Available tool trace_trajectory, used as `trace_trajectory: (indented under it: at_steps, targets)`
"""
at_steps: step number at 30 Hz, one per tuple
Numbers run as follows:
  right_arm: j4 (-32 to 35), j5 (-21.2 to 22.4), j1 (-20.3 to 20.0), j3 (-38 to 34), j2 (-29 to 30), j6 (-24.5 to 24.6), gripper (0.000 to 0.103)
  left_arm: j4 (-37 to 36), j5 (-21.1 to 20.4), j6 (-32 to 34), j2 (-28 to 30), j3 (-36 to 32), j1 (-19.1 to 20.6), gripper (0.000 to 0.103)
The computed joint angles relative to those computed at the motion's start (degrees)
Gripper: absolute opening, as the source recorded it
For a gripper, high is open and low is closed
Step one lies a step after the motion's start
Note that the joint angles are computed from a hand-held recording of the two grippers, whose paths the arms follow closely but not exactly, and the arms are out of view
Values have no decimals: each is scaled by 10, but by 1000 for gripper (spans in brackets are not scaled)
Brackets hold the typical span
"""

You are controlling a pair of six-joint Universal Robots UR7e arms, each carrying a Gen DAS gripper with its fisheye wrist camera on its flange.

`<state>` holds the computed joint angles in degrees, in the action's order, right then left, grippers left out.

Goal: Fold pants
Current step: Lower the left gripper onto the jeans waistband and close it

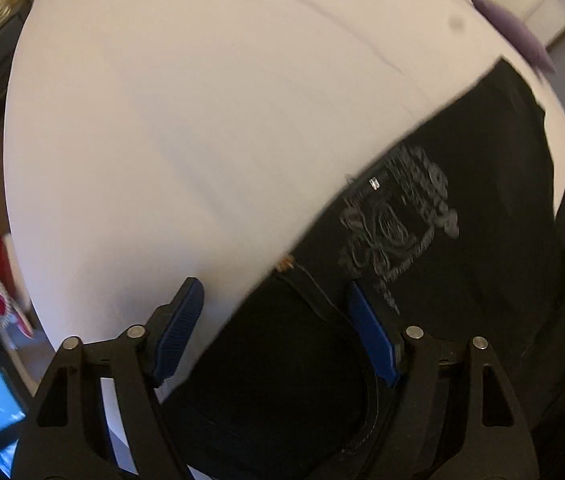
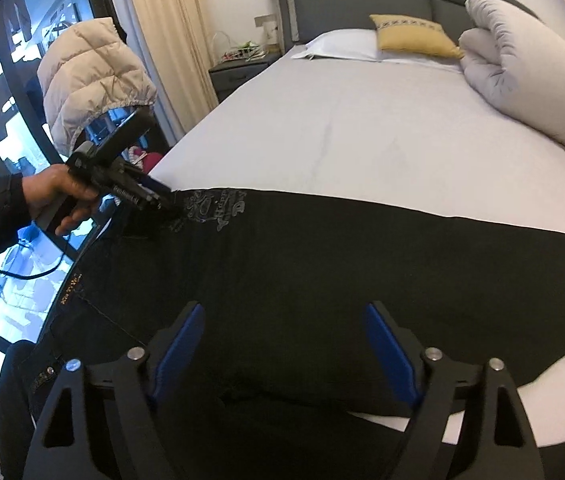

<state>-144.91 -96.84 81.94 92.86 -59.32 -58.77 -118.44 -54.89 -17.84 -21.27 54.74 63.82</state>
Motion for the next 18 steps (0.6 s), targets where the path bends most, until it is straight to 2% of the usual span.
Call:
trace_trajectory:
  at_steps: [2,3,4,7,11,13,18]
  targets:
    - [8,4,1,-6,4,-3,82,9,-1,-3,-4,-4,4,58]
    - [14,4,4,-11,8,-6,82,12,-2,-5,-8,-3,6,50]
    - [17,2,7,-16,14,-8,81,11,-9,-3,-13,-1,8,36]
    - [33,0,14,-36,30,-6,74,8,-10,8,-21,7,6,15]
    - [47,-4,30,-64,56,-27,66,-25,64,47,-37,51,-17,7]
    - [52,-12,41,-78,71,-46,63,-75,82,58,-57,92,-25,3]
    - [75,-29,61,-121,110,-105,59,-229,123,82,-123,225,-59,2]
